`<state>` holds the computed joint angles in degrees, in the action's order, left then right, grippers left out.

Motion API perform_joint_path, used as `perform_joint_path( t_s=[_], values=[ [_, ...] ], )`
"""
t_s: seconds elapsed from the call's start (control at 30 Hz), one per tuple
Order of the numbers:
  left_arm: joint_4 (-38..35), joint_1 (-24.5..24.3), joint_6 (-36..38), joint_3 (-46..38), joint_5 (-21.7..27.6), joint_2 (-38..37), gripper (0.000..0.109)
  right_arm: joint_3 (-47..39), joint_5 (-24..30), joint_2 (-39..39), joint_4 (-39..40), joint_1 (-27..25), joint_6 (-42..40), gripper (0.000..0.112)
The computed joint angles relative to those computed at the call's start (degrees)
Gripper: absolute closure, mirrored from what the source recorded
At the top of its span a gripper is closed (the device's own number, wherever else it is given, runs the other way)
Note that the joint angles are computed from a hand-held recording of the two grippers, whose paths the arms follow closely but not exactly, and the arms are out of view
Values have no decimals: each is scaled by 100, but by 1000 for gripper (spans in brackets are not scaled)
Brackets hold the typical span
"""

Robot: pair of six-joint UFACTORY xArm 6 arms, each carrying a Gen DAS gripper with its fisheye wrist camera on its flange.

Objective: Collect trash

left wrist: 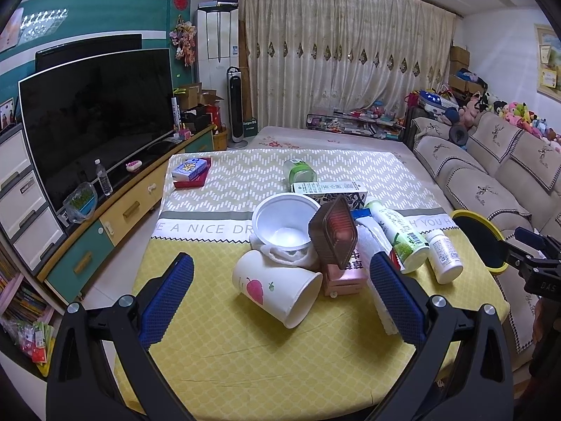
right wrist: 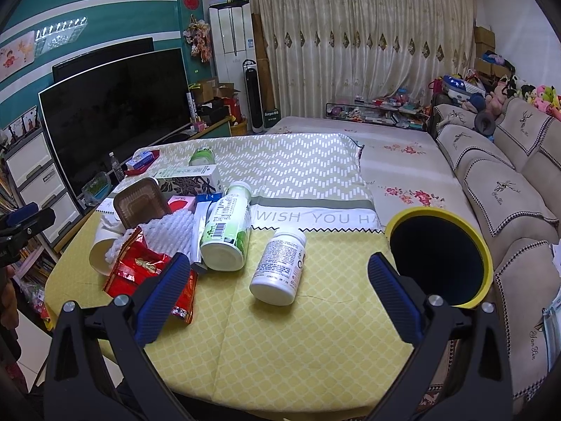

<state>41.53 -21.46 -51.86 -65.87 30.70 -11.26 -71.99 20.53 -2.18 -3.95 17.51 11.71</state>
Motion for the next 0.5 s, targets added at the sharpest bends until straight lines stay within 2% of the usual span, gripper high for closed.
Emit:
perform_joint_path(
  t_s=[0.5],
  values=[
    [-53, 28, 54, 10, 7, -3, 9, -73, 73, 84, 31, 37, -19, 16]
  ],
)
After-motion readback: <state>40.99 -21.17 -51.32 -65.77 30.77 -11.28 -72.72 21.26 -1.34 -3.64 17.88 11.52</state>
